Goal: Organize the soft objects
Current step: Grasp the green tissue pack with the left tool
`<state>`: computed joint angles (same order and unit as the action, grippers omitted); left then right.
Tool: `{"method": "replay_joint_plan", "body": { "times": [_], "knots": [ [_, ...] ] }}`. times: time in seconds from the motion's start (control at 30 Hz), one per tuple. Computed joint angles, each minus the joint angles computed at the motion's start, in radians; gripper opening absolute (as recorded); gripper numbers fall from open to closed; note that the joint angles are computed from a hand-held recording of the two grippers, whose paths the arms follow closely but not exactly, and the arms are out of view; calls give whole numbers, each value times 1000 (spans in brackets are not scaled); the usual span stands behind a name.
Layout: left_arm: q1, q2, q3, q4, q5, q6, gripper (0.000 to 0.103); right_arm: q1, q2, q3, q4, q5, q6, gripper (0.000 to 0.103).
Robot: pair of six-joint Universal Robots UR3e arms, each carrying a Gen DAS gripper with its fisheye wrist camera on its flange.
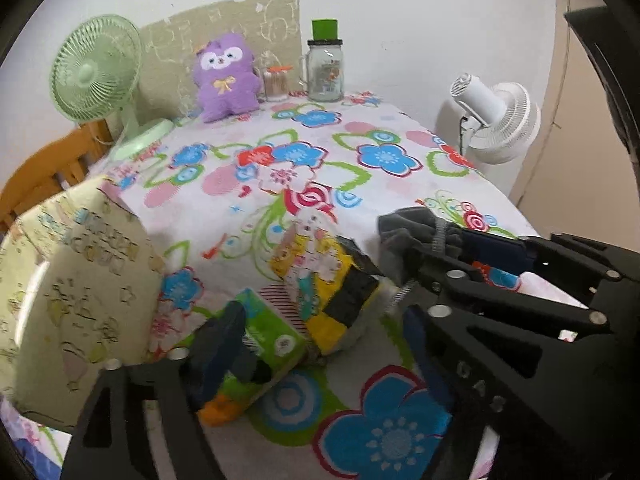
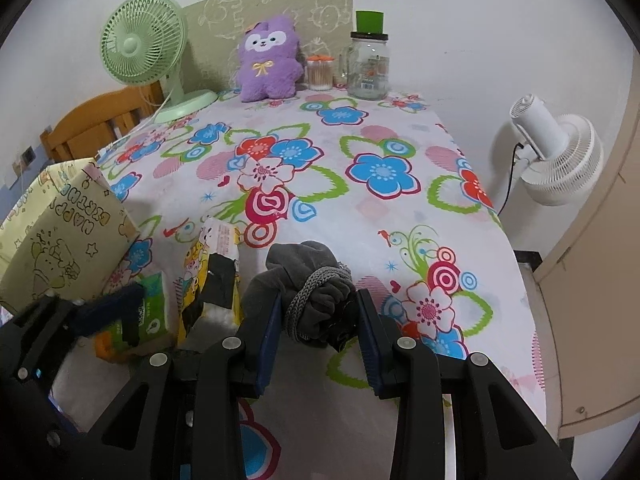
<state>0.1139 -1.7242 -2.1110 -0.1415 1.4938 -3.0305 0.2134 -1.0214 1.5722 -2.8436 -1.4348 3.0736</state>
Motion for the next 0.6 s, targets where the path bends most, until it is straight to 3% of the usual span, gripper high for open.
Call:
{"method": "replay_joint_plan", "body": {
  "times": [0.13,0.43,0.5,0.6],
  "knots": [
    [18,14,-25,24,20,24,94,9,-15,23,-19,-7,10,39],
    [48,-49,-3,3,57,18,99,2,-26,88,-52,-25,50,39],
    [27,-66,0,17,85,23,98,-5,-24,93,-53,-22,56,39],
    [16,-71,-7,36,106,19,80,-12,-24,97,-65,-17,59,39]
  ]
}}
